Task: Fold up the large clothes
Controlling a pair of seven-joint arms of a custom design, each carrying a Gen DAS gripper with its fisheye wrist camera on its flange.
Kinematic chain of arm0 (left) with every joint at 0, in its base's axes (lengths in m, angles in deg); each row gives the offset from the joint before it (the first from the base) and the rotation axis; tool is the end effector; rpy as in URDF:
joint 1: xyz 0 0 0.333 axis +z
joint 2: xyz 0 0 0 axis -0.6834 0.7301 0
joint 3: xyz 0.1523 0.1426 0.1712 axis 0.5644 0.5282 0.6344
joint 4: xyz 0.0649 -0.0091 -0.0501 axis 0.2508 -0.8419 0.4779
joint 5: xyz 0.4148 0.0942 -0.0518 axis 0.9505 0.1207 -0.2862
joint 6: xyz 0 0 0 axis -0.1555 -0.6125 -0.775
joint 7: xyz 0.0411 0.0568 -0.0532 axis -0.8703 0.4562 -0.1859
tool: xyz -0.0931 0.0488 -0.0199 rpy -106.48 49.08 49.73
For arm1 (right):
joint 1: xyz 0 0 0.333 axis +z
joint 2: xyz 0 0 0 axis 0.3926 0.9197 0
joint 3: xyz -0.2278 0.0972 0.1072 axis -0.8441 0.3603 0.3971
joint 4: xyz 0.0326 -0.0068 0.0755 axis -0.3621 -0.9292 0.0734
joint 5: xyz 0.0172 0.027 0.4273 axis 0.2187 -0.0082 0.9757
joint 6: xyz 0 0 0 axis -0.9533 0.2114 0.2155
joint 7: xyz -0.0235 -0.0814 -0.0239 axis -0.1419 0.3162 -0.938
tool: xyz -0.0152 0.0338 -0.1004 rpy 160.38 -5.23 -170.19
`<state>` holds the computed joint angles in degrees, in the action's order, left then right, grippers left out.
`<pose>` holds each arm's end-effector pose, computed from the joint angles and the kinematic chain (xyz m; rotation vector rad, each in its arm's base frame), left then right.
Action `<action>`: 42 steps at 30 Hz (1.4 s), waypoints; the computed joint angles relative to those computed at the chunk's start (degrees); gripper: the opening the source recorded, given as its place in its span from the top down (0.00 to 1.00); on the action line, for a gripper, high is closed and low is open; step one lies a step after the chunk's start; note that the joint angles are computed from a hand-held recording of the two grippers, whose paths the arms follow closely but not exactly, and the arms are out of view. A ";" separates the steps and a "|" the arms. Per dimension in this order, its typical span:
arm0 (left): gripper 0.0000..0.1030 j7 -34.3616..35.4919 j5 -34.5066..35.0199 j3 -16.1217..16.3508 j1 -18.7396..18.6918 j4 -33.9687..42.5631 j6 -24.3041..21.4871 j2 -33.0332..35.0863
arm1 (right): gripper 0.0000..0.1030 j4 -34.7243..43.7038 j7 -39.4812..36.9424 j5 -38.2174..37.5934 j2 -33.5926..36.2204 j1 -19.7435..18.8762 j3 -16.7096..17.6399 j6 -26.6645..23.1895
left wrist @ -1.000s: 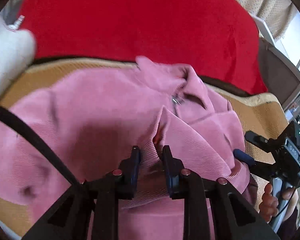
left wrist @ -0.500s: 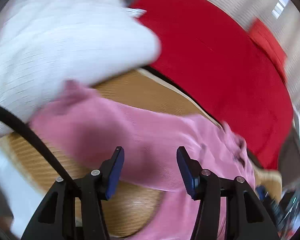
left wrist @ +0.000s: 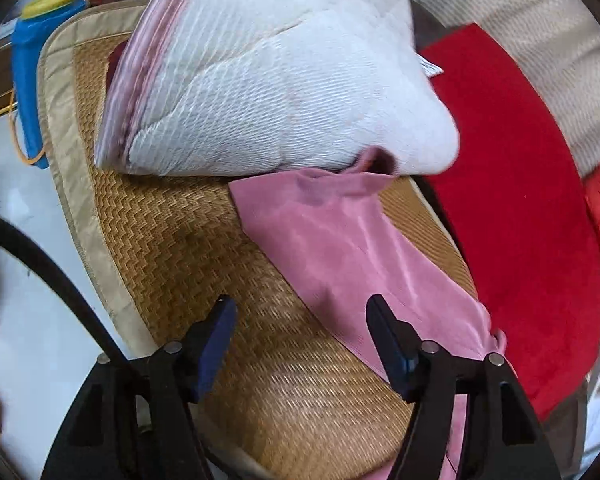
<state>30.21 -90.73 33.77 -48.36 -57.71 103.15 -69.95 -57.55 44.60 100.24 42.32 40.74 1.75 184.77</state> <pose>0.5462 -0.0950 0.5786 -2.5479 1.1418 -1.0991 0.4842 0.1974 0.5400 -1.3543 1.7168 -0.2203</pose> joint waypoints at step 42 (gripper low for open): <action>0.96 17.19 13.98 0.77 -6.67 6.20 24.17 8.48 | 0.48 -0.15 2.24 -3.32 -0.17 -2.00 0.99 0.09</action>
<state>47.39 -76.74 34.55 -55.03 -51.51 127.32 -61.47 -57.70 46.84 96.92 42.15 38.74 2.74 184.86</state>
